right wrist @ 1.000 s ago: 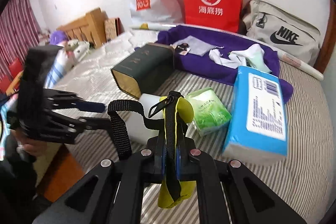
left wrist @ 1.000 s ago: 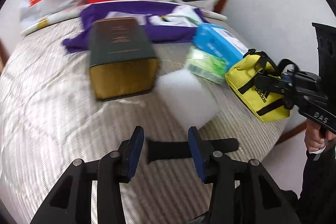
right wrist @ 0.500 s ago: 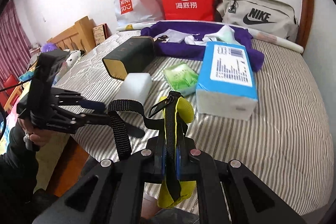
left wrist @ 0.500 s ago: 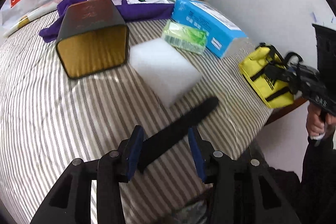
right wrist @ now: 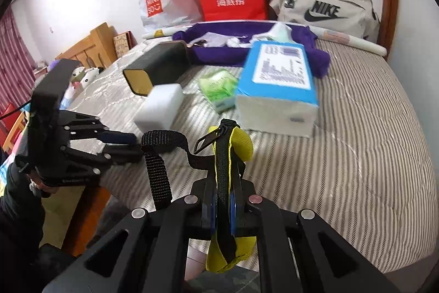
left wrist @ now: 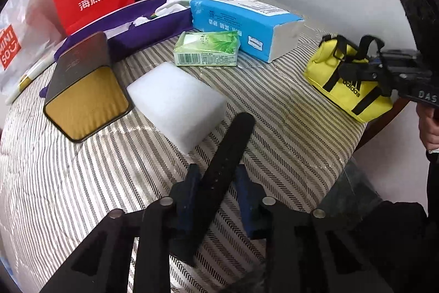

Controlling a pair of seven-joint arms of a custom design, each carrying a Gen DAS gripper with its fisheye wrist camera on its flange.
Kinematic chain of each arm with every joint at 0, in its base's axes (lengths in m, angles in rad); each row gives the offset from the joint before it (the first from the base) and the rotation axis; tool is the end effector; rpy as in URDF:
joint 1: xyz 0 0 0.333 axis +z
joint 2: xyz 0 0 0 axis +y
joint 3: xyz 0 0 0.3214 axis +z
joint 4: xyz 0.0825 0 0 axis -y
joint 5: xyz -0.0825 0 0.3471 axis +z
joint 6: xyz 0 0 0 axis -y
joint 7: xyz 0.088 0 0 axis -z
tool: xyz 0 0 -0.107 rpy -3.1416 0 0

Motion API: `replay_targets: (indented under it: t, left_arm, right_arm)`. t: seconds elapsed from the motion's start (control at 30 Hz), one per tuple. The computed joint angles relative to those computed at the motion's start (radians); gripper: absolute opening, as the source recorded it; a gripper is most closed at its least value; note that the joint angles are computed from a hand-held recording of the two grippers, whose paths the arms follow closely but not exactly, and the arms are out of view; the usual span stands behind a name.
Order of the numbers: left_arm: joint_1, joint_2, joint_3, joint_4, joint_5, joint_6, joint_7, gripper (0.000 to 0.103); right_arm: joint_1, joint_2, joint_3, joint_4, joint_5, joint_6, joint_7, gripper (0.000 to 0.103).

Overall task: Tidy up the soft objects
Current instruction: 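Lift the yellow bag with right tool while left tool grasps the long black strap, then lift the black strap with left tool while right tool holds the yellow bag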

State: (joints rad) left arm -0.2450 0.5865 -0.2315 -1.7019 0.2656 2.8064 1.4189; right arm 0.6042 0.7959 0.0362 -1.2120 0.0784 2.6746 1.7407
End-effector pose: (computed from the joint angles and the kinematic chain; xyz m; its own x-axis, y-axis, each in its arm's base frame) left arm 0.6206 -0.3031 0.3483 -0.4616 -0.8871 0.0020 -0.7615 0.3951 -0.5138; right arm 0.6264 0.4513 0.3971 0.4351 -0.8781 -0.1992 -0.7693 -0.2476 -0.5890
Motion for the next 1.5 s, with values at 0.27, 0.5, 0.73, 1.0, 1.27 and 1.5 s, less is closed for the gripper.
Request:
replay_targets:
  t: [0.27, 0.5, 0.73, 1.0, 1.27, 1.5]
  left_arm:
    - [0.01, -0.005, -0.01, -0.011, -0.058, 0.009, -0.043, 0.023]
    - [0.012, 0.002, -0.015, 0.001, -0.031, 0.0, -0.039, 0.023]
    - [-0.028, 0.013, 0.028, 0.02, 0.009, 0.01, -0.1, 0.021]
    - [0.021, -0.007, -0.033, -0.016, -0.048, 0.051, -0.099, 0.021]
    - [0.042, -0.056, -0.043, -0.068, -0.08, 0.095, -0.105, 0.021]
    - [0.063, -0.061, -0.048, -0.047, -0.095, 0.084, -0.109, 0.006]
  right_arm:
    - [-0.025, -0.009, -0.008, -0.039, 0.02, 0.037, 0.033, 0.007]
    - [-0.033, 0.006, 0.009, -0.024, 0.033, 0.047, 0.008, 0.007]
    - [-0.037, 0.017, 0.018, -0.01, 0.05, 0.046, -0.008, 0.007]
    - [-0.03, -0.002, 0.013, -0.031, 0.052, 0.058, -0.017, 0.007]
    - [-0.025, -0.02, 0.006, -0.037, 0.042, 0.07, -0.019, 0.007]
    - [-0.03, -0.002, 0.009, 0.022, 0.038, 0.047, -0.03, 0.007]
